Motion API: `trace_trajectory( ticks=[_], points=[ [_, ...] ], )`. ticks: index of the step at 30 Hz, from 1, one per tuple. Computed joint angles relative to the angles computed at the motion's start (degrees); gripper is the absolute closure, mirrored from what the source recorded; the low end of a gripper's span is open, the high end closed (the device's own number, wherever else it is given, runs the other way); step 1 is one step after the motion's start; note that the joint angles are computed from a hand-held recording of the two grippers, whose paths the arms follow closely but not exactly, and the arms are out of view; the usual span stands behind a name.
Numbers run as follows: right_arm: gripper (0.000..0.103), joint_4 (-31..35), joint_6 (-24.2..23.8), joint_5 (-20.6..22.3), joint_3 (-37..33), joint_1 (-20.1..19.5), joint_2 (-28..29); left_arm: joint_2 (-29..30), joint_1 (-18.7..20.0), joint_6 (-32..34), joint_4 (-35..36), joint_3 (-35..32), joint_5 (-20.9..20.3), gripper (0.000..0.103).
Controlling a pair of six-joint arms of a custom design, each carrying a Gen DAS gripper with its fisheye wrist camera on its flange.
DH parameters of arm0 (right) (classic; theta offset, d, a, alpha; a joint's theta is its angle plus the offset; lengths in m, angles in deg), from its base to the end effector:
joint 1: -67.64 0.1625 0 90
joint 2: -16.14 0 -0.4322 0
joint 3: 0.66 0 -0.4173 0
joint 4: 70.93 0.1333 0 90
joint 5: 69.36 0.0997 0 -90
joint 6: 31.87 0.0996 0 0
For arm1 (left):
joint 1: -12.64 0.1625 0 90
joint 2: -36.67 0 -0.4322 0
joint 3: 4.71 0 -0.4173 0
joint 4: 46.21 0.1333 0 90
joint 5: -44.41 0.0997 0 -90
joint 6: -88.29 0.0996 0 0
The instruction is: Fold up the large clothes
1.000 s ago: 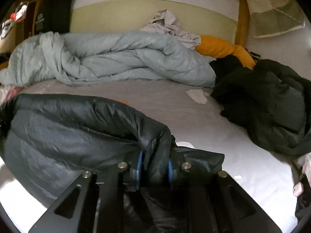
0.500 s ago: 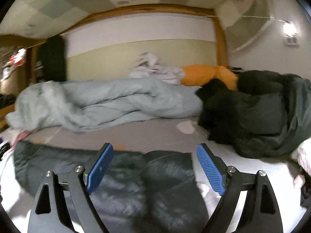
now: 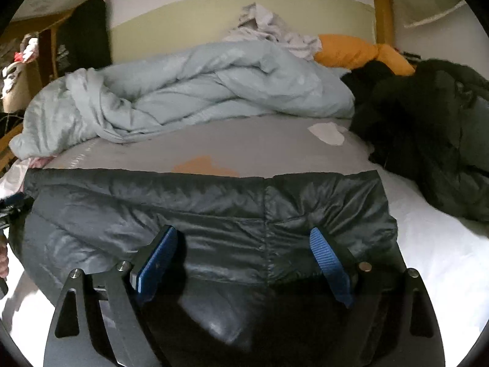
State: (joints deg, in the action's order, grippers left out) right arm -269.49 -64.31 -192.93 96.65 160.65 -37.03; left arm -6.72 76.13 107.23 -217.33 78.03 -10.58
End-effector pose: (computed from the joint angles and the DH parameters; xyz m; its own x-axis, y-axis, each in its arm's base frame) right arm 0.1136 -0.6714 0.2719 -0.7122 0.1521 0.6853 -0.4795 0.6076 -0.6332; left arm -0.1713 -0.7700 0.2004 -0.7466 0.2389 -0.6209 0.6081 0.6236 -0.4912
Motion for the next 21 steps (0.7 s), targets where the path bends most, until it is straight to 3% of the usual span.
trace_trajectory(
  ticks=[6,9,15,21],
  points=[
    [0.012,4.6,3.3,-2.5,-3.6,-1.1,1.4,1.6,1.4,-3.7,1.3,-2.1,0.4,0.000],
    [0.003,6.3,5.0,-2.7,-4.5,-1.8,2.2,2.2,1.8,-4.2,1.3,-2.4,0.8,0.000],
    [0.001,1.3,1.0,-3.2,-4.8,-2.1,4.6,3.3,2.2,-3.4,-0.1,-2.5,1.5,0.000],
    [0.001,0.1,0.4,-3.6,-5.1,-1.9,5.3,4.8,1.5,-1.8,0.3,-3.6,5.5,0.000]
  ],
)
